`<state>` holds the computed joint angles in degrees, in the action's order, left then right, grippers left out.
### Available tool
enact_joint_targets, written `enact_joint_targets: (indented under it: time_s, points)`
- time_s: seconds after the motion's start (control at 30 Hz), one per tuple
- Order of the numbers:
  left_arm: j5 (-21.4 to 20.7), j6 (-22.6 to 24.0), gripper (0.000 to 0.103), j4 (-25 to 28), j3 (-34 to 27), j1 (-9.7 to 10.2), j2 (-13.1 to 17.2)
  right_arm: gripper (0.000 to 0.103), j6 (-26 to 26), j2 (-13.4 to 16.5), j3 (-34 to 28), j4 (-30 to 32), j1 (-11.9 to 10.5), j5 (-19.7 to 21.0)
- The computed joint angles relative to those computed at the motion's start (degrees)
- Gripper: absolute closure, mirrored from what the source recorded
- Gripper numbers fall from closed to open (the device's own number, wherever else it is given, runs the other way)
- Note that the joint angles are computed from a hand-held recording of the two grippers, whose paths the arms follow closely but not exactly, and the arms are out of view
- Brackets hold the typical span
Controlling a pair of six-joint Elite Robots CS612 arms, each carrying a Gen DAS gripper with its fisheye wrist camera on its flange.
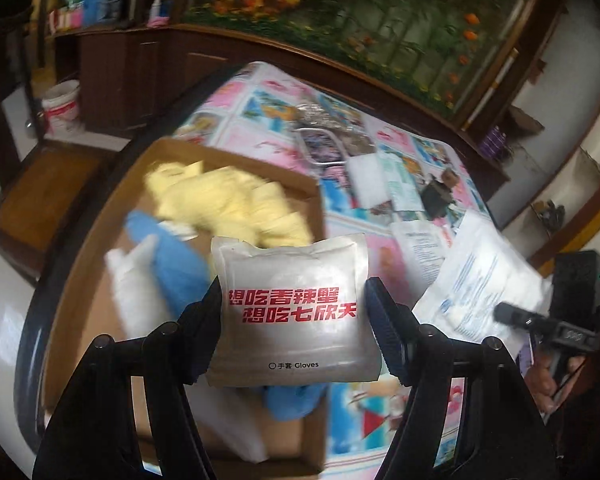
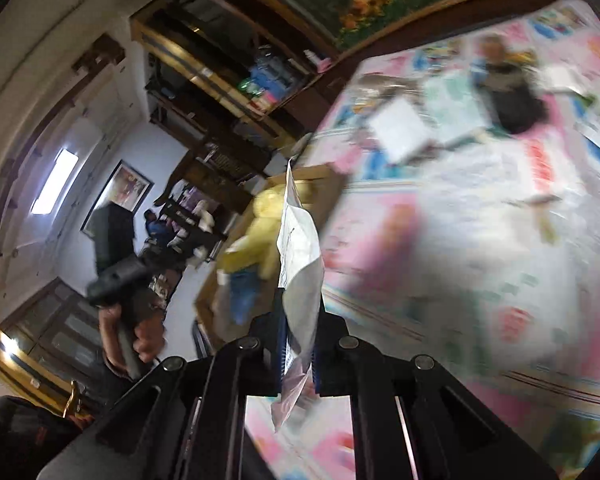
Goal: Organize soft objects
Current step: 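Carry the sachet and red-text glove packet into the box and release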
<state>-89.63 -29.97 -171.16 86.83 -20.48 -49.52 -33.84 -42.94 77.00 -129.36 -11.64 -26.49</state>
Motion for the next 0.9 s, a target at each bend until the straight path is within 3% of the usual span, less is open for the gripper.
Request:
enact_joint_targets:
  time_s: [0.13,0.33,0.6,0.7,0.77,0.83,0.87,0.9]
  points:
    - [-1.6,-2.4,0.035,-1.8,1.6,1.47,-0.2,0.096,2.0,0.4,-2.6,-1.0,3.4,-0.3]
    - [-1.4,-1.0,0.035,-2.3,-0.9,3.06,1.2,0.096,9.0,4.6,-11.0,0.1,8.2,-4.2]
    - [-2.8,1.3,0.034,3.2,-7.5,4.95,6.0,0.095,12.7,9.1,-18.9,2.7,11.2,-10.2]
    - [-0.7,-0.2,0.033,4.8,-8.2,5.02,6.8,0.091,12.7,10.5,-21.0,4.2,11.7,-10.7]
    - [-4.5,-1.7,0.031,2.7,-7.3,5.79,6.6,0.091,12.3,10.7,-21.3,6.2,11.4,-10.2]
    - [-7.8,-4.5,0.023,-3.1,-5.7,6.39,6.4,0.088,13.3,9.9,-19.8,3.7,11.1,-10.4]
    - [-8.0,-5.5,0.014,-4.4,-5.3,6.42,6.4,0.081,14.2,9.5,-18.8,1.6,11.0,-11.1]
    - [-7.3,-5.6,0.013,-3.4,-5.2,6.24,6.1,0.065,14.6,8.9,-17.8,0.1,10.8,-11.6]
